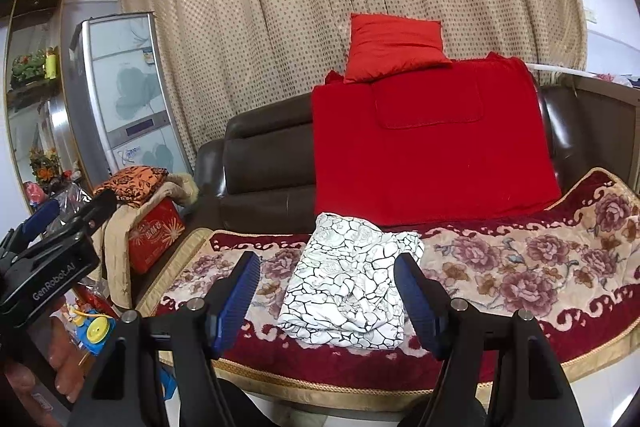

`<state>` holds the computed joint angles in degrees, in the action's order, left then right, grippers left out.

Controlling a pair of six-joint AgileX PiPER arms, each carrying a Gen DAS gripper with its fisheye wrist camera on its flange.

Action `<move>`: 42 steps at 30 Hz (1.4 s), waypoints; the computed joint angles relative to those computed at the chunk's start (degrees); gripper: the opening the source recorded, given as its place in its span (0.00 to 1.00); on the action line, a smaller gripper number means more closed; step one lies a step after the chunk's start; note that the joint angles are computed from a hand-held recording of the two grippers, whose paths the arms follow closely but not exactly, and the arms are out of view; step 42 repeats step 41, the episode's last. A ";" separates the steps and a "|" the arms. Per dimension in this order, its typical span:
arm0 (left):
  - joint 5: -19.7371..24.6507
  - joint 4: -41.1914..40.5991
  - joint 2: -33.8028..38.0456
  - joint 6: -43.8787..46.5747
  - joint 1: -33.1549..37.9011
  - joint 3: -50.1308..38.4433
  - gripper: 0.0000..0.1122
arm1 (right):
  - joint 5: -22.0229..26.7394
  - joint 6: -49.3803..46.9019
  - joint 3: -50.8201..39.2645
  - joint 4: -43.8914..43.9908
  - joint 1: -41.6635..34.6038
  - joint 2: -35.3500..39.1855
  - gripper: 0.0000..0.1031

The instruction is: Fold large clothes

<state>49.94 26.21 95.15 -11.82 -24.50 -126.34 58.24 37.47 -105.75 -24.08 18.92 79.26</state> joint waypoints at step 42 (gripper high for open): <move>-0.12 -23.09 -0.84 14.17 9.21 -1.50 0.92 | 9.50 2.10 -8.45 -8.80 8.83 5.55 0.71</move>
